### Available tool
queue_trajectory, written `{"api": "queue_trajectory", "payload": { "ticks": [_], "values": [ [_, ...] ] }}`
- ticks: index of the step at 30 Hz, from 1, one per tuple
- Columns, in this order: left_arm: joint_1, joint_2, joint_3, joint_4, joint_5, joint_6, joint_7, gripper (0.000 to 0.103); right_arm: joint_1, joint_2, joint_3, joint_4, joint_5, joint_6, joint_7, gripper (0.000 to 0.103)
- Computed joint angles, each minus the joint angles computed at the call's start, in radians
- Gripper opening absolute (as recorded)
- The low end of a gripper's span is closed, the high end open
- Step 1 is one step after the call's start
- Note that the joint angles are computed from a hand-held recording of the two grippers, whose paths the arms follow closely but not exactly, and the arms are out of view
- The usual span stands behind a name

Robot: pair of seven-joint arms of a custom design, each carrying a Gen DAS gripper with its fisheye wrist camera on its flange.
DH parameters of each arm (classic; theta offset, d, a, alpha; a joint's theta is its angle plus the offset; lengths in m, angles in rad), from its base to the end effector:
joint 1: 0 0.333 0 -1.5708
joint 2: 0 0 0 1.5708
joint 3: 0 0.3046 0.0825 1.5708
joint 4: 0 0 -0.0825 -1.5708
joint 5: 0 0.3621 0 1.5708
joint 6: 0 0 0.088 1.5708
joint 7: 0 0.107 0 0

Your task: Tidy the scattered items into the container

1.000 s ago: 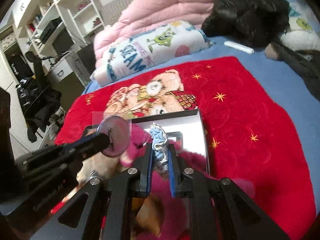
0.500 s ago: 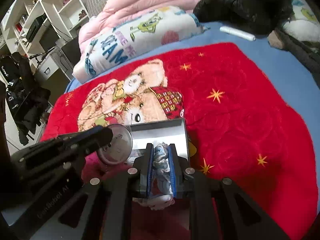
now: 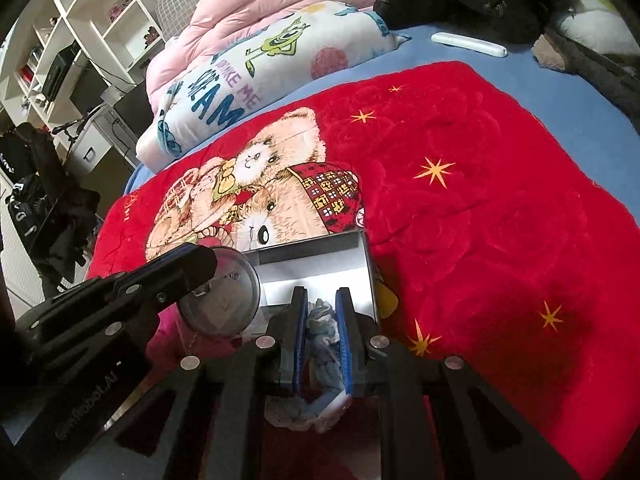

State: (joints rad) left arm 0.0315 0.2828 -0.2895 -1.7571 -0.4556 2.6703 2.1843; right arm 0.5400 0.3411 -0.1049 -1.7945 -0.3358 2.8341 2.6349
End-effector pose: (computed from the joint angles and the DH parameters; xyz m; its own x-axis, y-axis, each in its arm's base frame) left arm 0.6419 -0.1361 0.4809 -0.5042 -0.8576 0.1015 -0.6766 0.3193 -0.6635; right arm 0.5917 0.3023 0.4410 -0.1865 -0.9130 -0.3629 -0.7414 0.3732 -0.5578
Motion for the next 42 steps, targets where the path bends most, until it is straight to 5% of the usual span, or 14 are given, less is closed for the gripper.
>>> {"api": "queue_trajectory", "payload": {
  "ticks": [7,12,19,25,29,30,38,42],
  "values": [
    [-0.001,-0.006,0.0,-0.021,-0.003,0.02,0.007,0.006,0.013,0.0,-0.016,-0.005,-0.035,0.02,0.032,0.015],
    [-0.001,0.005,0.006,-0.029,0.006,0.026,-0.029,0.023,0.011,0.001,-0.018,-0.011,-0.023,0.034,0.042,0.018],
    [0.004,0.016,0.032,-0.022,0.077,0.049,-0.121,0.073,-0.006,-0.005,-0.002,-0.031,0.017,0.069,0.011,0.02],
    [0.051,0.001,0.021,-0.024,0.062,0.069,-0.118,0.102,-0.02,-0.011,0.022,-0.051,0.101,0.121,-0.057,0.039],
    [0.096,-0.015,-0.001,-0.011,-0.04,0.028,-0.046,0.103,-0.007,-0.016,0.019,-0.059,0.177,0.164,-0.096,0.064],
    [0.097,-0.02,0.001,-0.013,-0.053,0.026,-0.029,0.103,0.031,-0.018,-0.023,-0.051,0.14,0.14,-0.051,0.073],
    [0.084,-0.063,0.032,-0.016,-0.105,0.004,0.02,0.103,0.027,-0.03,-0.012,-0.042,0.147,0.118,-0.02,0.093],
    [0.062,-0.096,0.067,-0.024,-0.064,-0.011,-0.006,0.103,0.073,-0.049,-0.063,-0.03,0.052,0.069,0.078,0.103]
  ]
}}
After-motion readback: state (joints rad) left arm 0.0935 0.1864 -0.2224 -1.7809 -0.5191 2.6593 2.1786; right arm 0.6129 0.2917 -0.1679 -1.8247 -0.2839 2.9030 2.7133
